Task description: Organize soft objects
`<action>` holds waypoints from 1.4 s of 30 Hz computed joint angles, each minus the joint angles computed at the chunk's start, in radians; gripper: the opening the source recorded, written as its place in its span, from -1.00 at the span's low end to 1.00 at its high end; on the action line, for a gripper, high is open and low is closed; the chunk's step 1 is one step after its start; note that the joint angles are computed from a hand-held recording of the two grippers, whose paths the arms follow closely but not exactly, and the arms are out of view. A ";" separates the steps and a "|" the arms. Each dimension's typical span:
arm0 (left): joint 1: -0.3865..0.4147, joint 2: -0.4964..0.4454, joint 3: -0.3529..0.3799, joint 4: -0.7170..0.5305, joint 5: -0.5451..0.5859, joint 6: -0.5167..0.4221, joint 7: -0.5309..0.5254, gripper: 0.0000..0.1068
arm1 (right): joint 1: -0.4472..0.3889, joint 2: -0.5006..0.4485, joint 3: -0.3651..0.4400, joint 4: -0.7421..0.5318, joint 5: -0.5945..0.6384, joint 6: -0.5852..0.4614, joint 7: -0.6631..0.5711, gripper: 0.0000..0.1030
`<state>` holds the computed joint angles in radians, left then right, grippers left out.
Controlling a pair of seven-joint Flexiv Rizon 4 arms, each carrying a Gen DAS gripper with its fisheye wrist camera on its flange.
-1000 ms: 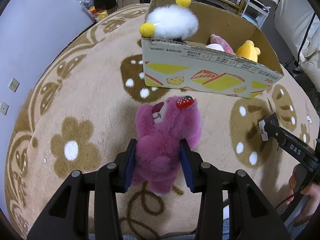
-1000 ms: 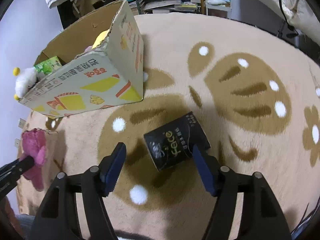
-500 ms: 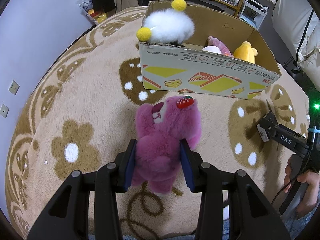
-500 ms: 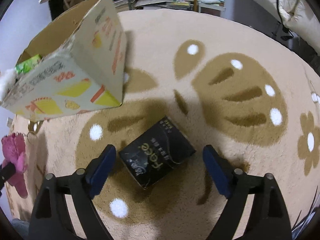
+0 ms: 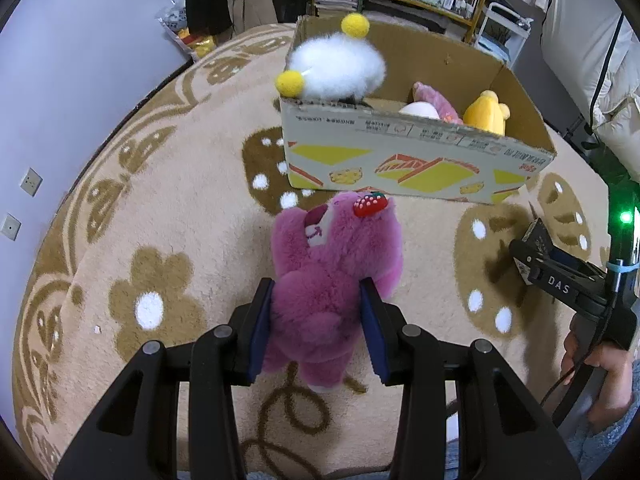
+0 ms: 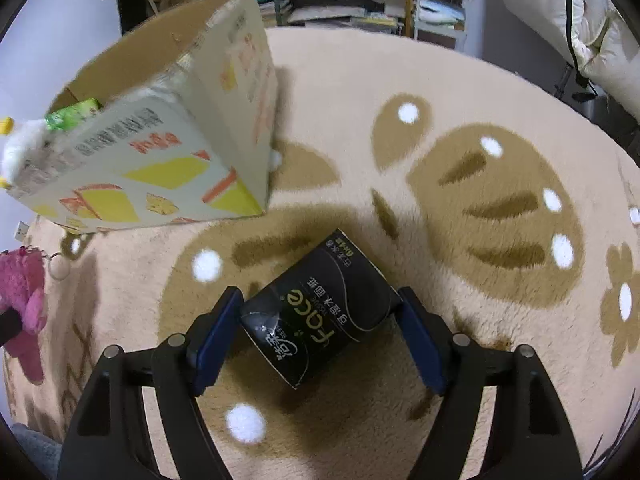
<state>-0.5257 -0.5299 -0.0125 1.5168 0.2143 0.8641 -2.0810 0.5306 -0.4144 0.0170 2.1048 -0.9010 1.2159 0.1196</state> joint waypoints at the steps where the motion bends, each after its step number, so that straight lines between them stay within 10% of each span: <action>1: -0.004 0.006 0.006 0.005 0.009 0.012 -0.012 -0.25 | 0.006 0.010 -0.011 0.006 -0.023 0.008 0.019 0.58; 9: -0.075 0.063 0.092 0.019 0.195 0.142 -0.178 -0.25 | -0.014 0.116 -0.012 0.017 -0.314 0.036 0.151 0.58; 25: -0.128 0.032 0.135 -0.136 0.522 0.234 -0.361 -0.25 | -0.077 0.131 0.069 -0.134 -0.512 -0.049 0.154 0.58; 42: -0.106 -0.138 0.149 -0.354 0.376 0.283 -0.185 -0.24 | -0.127 0.025 0.008 -0.263 -0.657 0.041 0.196 0.59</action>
<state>-0.6315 -0.6678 0.1369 1.1623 0.5905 1.1468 -2.2662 0.4039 -0.3897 0.0253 1.8417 -1.5583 1.2572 0.3155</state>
